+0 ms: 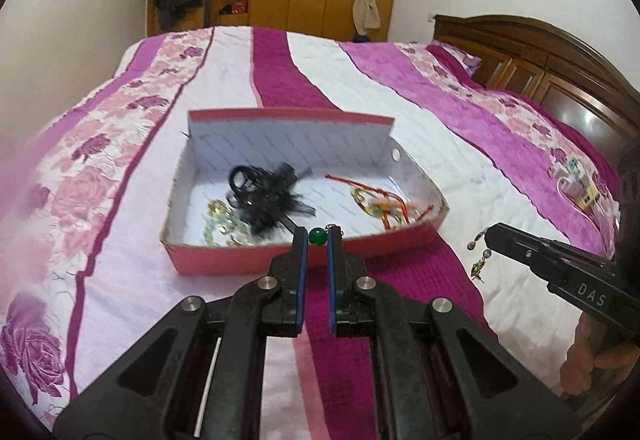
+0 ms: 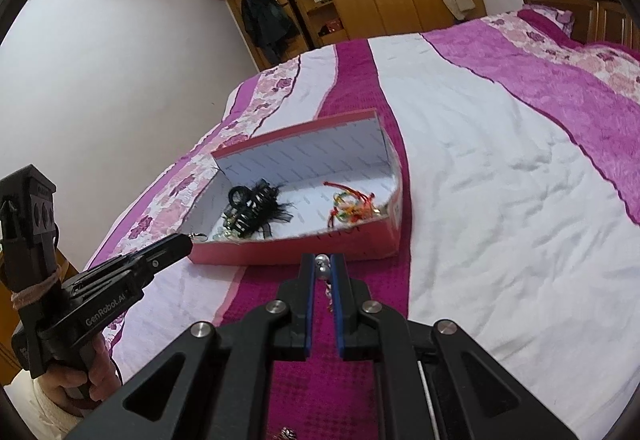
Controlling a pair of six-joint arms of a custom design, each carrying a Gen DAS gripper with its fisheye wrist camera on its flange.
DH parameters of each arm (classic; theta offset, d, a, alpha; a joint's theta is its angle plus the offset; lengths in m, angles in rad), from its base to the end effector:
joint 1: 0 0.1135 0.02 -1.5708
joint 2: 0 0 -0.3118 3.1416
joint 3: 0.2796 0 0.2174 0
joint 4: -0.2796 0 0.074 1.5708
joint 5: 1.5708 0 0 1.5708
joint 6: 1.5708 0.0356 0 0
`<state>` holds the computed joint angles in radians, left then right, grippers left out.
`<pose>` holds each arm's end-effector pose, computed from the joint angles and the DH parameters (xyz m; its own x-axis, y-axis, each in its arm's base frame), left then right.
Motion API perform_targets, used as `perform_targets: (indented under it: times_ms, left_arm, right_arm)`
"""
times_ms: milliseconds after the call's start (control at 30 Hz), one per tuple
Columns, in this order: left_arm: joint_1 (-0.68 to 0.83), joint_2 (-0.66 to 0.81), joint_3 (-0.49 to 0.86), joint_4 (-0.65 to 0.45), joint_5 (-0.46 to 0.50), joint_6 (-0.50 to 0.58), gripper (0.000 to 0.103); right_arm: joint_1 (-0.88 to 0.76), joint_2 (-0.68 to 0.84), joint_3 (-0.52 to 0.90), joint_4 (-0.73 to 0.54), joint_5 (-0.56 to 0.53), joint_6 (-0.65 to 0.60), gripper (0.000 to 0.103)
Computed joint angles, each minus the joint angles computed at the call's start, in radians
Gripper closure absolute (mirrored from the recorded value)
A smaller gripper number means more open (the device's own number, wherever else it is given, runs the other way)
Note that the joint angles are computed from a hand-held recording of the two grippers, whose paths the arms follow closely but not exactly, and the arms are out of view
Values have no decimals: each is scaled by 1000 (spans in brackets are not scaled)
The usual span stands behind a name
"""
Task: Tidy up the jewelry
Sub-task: 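Carry both earrings over the shoebox with both tools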
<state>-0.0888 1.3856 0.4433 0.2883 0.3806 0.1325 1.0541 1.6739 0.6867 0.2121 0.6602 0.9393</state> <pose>0.2169 -0.0326 0.2211 -0.5510 0.1722 -0.8166 0.4528 0.8836 -0.1192 0.1624 0.2416 0.2109 -0.5837 0.2632 -0.7681 0.0014 0.9463 0.3232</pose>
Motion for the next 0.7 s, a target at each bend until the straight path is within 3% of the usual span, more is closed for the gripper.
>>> perform_targets:
  times_ms: [300, 700]
  left_arm:
    - [47, 16, 18, 79, -1, -11, 103]
    - [102, 182, 77, 305, 20, -102, 103]
  right_arm:
    - [-23, 29, 116, -15, 16, -119, 94]
    - [-120, 103, 245, 40, 42, -265, 94]
